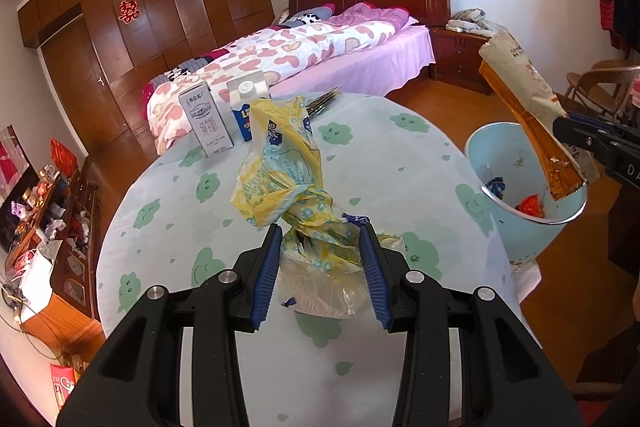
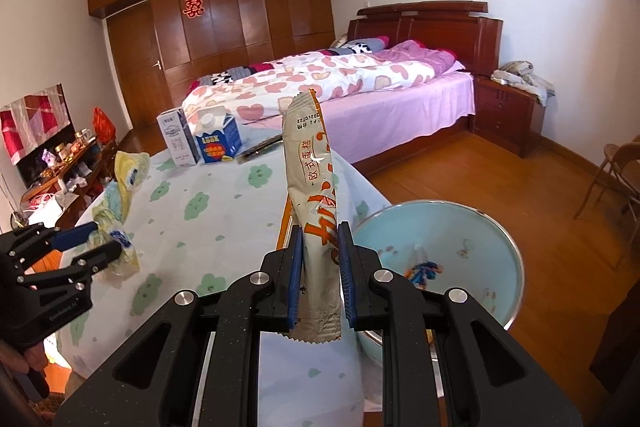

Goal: Collect trash
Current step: 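Carry the plastic bag and snack wrapper with both tools over the blue bin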

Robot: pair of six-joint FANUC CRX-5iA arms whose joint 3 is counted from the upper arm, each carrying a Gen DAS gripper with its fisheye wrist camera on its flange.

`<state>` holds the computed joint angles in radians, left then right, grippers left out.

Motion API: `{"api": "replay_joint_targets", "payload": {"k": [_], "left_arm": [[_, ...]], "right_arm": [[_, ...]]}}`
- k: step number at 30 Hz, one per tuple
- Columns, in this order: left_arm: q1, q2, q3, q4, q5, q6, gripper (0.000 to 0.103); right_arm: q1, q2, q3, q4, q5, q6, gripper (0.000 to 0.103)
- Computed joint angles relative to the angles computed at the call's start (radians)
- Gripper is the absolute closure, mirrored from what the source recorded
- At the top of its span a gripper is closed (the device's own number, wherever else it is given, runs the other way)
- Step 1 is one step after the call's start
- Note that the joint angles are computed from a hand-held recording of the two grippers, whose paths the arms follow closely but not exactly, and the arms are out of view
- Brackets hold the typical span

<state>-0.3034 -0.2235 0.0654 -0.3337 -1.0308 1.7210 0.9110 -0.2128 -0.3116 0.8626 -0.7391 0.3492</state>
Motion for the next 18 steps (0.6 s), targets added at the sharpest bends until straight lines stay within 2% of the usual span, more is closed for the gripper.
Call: {"api": "replay_joint_targets", "payload": {"k": [18], "left_arm": [[-0.068, 0.029, 0.057, -0.018, -0.003, 0.004, 0.063]], "right_arm": [[0.004, -0.054, -0.050, 0.040, -0.041, -0.031, 0.085]]}}
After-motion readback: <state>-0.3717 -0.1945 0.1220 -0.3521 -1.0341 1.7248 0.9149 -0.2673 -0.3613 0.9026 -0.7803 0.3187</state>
